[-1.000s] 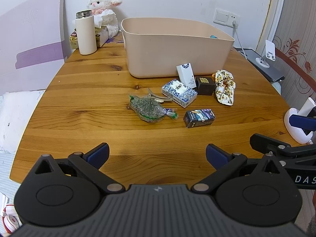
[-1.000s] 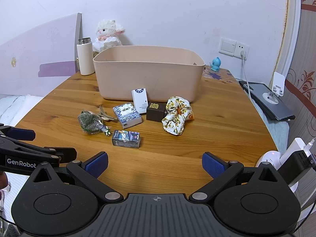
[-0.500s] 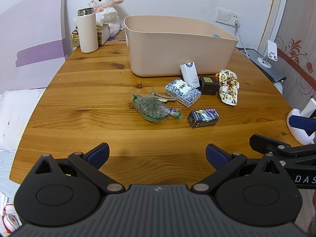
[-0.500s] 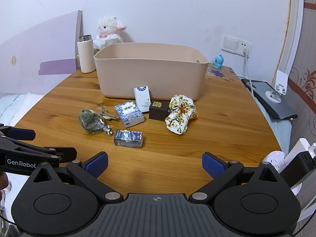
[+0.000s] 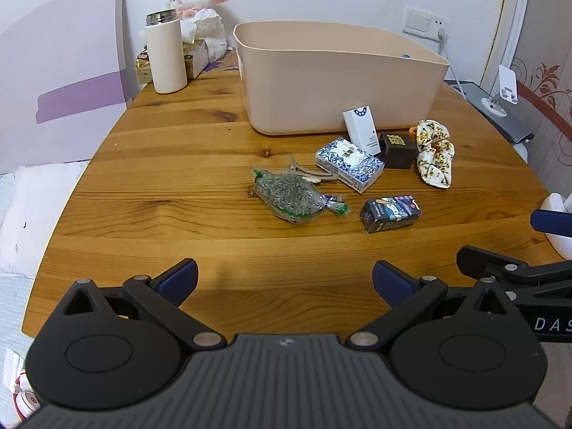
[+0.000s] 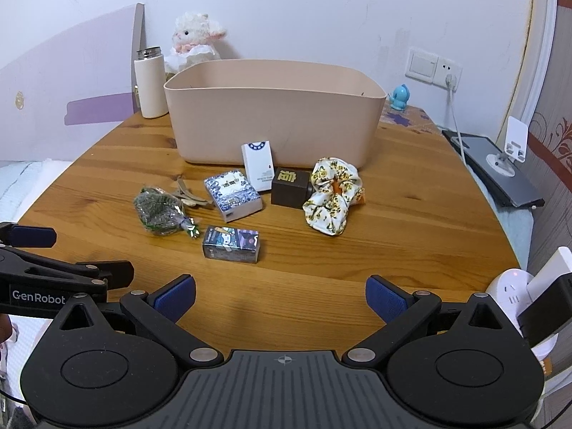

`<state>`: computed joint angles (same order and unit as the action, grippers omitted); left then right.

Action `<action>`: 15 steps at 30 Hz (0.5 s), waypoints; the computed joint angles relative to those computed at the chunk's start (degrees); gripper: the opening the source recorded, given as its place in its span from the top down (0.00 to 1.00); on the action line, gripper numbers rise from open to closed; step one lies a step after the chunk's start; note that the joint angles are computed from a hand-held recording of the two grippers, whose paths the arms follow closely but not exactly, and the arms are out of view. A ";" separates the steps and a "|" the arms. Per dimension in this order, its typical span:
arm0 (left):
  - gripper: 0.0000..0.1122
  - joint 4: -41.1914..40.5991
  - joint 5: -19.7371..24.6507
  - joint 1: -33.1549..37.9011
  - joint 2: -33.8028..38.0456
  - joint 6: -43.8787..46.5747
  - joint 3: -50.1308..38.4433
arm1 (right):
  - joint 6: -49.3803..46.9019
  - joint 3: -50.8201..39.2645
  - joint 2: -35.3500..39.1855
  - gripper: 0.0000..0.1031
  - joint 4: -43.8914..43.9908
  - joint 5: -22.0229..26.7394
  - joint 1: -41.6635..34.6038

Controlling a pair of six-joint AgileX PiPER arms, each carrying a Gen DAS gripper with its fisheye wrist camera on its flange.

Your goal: Organize objects

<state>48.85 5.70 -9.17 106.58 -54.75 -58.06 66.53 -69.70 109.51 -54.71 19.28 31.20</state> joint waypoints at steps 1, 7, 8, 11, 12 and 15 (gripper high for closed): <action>0.08 1.15 0.01 0.03 0.31 -1.01 -0.29 | -0.73 -0.47 0.40 0.00 0.83 -0.04 -0.12; 0.08 11.79 1.03 -0.07 2.49 -10.55 -2.15 | -5.82 -4.12 3.57 0.00 6.29 0.32 -0.63; 0.08 11.74 1.23 -0.06 2.97 -10.41 -2.55 | -7.33 -4.94 4.25 0.00 7.93 0.48 -0.75; 0.08 10.52 1.75 0.06 4.77 -9.19 -4.06 | -10.59 -7.52 6.48 0.00 11.30 1.38 -0.92; 0.08 9.33 1.85 0.17 5.45 -7.92 -4.72 | -12.03 -8.51 7.28 0.00 12.71 1.67 -1.08; 0.08 7.43 1.82 0.62 7.40 -5.68 -6.63 | -15.60 -11.02 9.48 0.00 16.61 1.70 -1.74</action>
<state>56.29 7.52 -8.55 113.98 -60.43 -64.69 50.93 -80.72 118.99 -38.10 20.98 29.46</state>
